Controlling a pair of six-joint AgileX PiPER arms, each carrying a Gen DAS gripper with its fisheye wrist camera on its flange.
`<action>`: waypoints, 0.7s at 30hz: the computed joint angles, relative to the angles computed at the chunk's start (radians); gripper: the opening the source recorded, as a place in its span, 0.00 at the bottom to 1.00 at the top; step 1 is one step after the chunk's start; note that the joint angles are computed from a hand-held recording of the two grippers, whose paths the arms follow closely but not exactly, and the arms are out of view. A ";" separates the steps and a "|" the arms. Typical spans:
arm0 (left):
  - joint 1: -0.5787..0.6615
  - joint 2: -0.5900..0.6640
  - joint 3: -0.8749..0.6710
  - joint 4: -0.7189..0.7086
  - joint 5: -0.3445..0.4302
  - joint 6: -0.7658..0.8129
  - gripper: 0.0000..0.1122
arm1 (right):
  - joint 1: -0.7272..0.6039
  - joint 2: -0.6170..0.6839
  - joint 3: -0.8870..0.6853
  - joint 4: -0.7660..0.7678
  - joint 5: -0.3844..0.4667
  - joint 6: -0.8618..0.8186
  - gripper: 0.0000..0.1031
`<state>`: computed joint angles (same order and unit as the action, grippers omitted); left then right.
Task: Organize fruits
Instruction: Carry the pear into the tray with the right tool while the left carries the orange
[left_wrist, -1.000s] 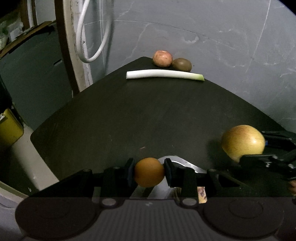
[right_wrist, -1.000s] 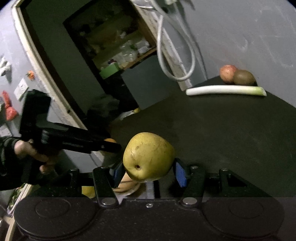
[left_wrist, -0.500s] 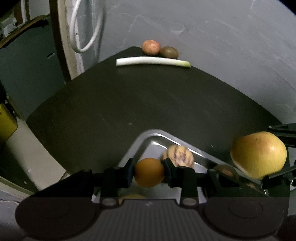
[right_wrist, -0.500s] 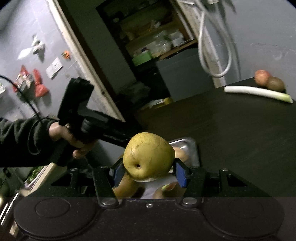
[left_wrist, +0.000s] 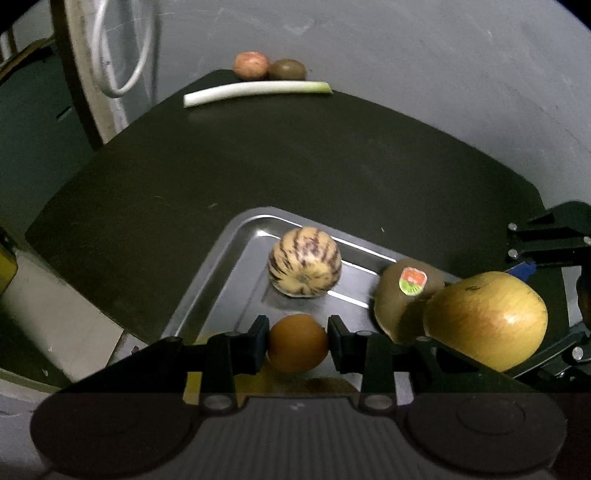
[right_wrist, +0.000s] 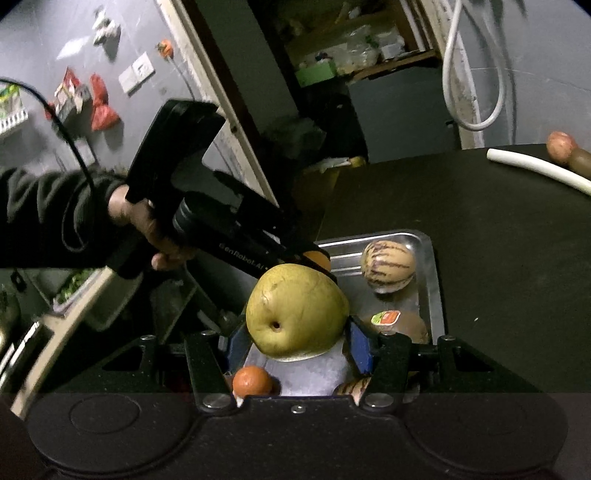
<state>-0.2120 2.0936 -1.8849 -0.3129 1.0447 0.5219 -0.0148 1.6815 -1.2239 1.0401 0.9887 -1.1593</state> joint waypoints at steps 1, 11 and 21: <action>-0.003 0.004 -0.006 0.006 0.007 0.004 0.33 | 0.009 -0.004 -0.001 -0.018 -0.007 0.009 0.56; -0.047 0.051 -0.089 0.095 0.082 0.023 0.33 | 0.098 0.010 -0.069 -0.234 -0.030 0.149 0.55; -0.046 0.129 -0.229 0.125 0.168 0.047 0.33 | 0.167 0.047 -0.125 -0.360 -0.016 0.218 0.43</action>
